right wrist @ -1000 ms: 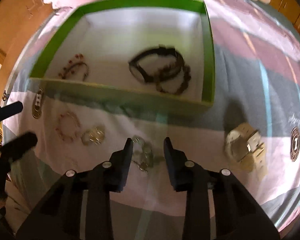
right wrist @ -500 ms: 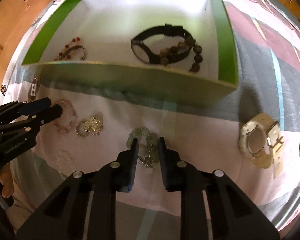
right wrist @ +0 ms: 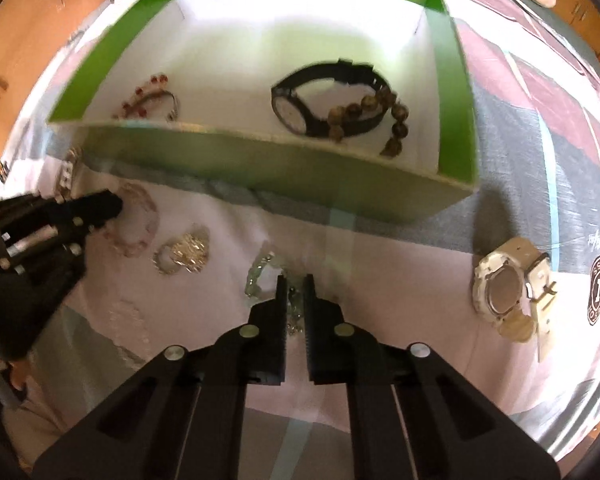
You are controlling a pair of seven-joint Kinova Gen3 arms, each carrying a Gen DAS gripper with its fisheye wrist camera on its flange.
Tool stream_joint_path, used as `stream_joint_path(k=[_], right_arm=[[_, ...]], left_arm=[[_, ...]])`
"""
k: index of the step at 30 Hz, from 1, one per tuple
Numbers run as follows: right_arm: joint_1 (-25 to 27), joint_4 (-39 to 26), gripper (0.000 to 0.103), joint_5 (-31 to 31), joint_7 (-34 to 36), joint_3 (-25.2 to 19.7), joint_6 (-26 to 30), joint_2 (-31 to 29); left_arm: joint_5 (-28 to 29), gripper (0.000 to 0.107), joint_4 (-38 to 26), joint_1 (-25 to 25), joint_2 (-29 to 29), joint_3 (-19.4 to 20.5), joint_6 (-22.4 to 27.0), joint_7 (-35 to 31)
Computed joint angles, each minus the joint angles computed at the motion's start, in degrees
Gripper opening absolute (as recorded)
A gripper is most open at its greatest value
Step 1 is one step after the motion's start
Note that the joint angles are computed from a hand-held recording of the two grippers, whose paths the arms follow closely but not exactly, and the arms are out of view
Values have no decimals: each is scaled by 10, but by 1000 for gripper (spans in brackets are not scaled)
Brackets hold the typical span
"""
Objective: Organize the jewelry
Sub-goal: 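Grasp pink crystal bracelet with left tool while right tool grasps green jade charm, then drop pink bracelet into box with left tool while right tool drops jade charm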
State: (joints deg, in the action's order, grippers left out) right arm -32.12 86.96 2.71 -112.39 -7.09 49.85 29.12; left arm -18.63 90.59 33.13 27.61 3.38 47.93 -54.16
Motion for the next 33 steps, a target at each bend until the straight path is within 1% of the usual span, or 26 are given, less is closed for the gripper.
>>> stream_joint_path(k=[2, 5, 7, 10, 11, 12, 13, 16, 18, 19, 20, 21, 22, 23, 24, 25, 26, 27, 29, 31, 33], right_arm=[[2, 5, 7, -1, -4, 2, -6, -12], [15, 21, 7, -11, -2, -2, -22, -35], [18, 31, 7, -12, -5, -1, -33, -50], [22, 52, 7, -10, -9, -1, -48, -74], [30, 61, 7, -14, -4, -3, -57, -84], [36, 67, 8, -17, 1, -4, -68, -89], [37, 74, 8, -16, -2, -3, -78, -98], [38, 74, 7, -7, -13, 2, -98, -111], [47, 72, 7, -8, -10, 2, -101, -124], [51, 77, 7, -12, -9, 2, -113, -130], [66, 82, 8, -25, -4, -8, -135, -136], [72, 83, 8, -29, -4, -10, -148, -138], [67, 73, 8, -23, -11, -5, -152, -131], [52, 60, 8, -8, -25, 9, -146, -124], [33, 51, 7, 13, -45, 25, -143, -118], [25, 40, 7, 32, -56, 31, -142, -108], [26, 30, 7, 42, -58, 26, -136, -99], [25, 17, 7, 48, -57, 26, -126, -88], [25, 1, 8, 49, -60, 26, -115, -62], [37, -18, 8, 33, -49, 18, -103, -37], [31, -36, 7, 33, -52, 24, -87, -14]], left_arm=[[-3, 7, 9, 4, -20, 1, -8, 4], [-7, 7, 33, 1, -65, 5, -33, 8], [-21, 7, 49, 6, -93, 8, -47, 15], [-51, 7, 62, 10, -119, 15, -61, 16], [-55, 7, 67, 11, -127, 15, -64, 20], [-49, 7, 68, 2, -133, 19, -69, 22], [-50, 7, 63, 4, -135, 24, -64, 33], [-63, 7, 63, -6, -142, 21, -72, 49], [-63, 7, 58, -14, -144, 21, -77, 60], [-63, 7, 55, -20, -144, 19, -86, 65], [-69, 7, 53, -26, -143, 21, -91, 74], [-74, 7, 49, -22, -140, 13, -96, 79], [-70, 7, 44, -25, -136, 6, -106, 76], [-57, 7, 42, -38, -135, 11, -118, 63], [-35, 7, 44, -62, -133, 25, -137, 40], [-12, 7, 43, -85, -128, 40, -154, 19], [7, 7, 41, -97, -123, 46, -162, -2], [17, 7, 34, -99, -115, 44, -161, -13], [30, 7, 13, -84, -92, 24, -145, -28], [25, 7, 0, -73, -71, 9, -136, -26], [29, 7, -11, -71, -54, 2, -124, -28]])
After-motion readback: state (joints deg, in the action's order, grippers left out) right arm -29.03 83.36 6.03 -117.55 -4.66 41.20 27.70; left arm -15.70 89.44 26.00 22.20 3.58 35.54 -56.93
